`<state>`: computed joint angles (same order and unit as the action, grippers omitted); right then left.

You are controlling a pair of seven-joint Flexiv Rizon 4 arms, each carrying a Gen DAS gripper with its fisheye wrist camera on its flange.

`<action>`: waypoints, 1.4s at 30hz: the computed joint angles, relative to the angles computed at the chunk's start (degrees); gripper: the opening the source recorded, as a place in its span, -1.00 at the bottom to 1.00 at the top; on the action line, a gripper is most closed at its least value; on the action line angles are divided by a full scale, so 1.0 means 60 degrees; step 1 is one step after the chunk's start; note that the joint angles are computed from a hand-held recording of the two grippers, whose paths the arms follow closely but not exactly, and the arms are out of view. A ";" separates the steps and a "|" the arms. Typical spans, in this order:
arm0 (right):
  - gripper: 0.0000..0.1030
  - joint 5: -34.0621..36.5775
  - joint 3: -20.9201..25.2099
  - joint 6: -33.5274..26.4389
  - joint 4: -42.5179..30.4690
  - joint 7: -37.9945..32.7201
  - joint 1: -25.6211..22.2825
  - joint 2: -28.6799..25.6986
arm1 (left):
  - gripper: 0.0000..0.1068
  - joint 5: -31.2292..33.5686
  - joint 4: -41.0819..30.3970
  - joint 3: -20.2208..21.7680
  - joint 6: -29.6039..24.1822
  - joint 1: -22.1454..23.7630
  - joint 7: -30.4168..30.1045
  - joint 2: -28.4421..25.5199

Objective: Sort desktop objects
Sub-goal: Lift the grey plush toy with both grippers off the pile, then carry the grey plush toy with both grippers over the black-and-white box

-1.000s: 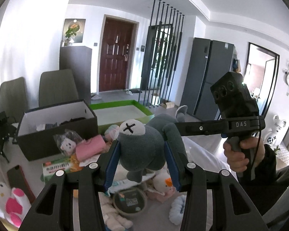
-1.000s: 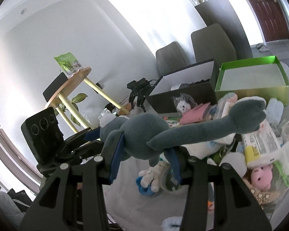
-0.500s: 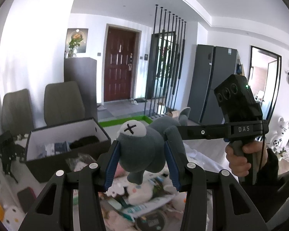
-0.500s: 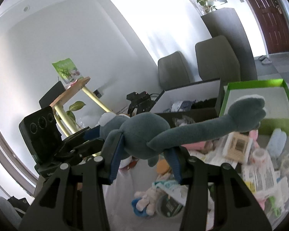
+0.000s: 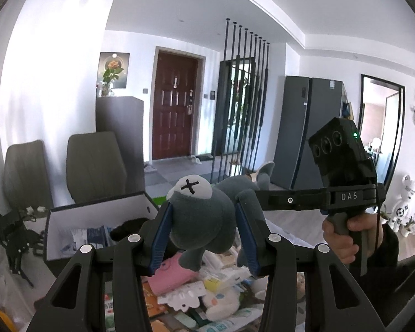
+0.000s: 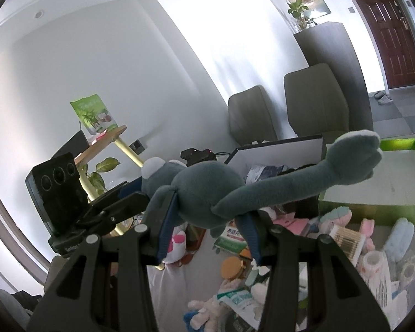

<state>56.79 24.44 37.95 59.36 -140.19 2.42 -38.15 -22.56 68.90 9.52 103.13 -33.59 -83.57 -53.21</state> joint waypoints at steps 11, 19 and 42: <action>-0.08 -0.0441 -0.0051 0.0322 -0.1064 0.0392 0.0513 -0.0670 | -0.13 0.0392 -0.0507 -0.1012 0.0189 0.0891 0.0295 -0.0242; -0.08 -0.0940 0.0001 0.0563 -0.1957 0.0895 0.0869 -0.1300 | -0.13 0.0629 -0.1113 -0.1666 0.0058 0.1472 0.0475 -0.0606; -0.05 -0.2541 -0.0409 0.0761 -0.6624 0.2753 0.2683 -0.4442 | -0.13 0.0318 -0.4123 -0.0727 -0.0991 0.1877 -0.0640 -0.2569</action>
<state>41.55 21.98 42.51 19.61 -123.67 18.52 -64.80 -20.65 44.16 5.16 97.18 -22.32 -87.41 -68.62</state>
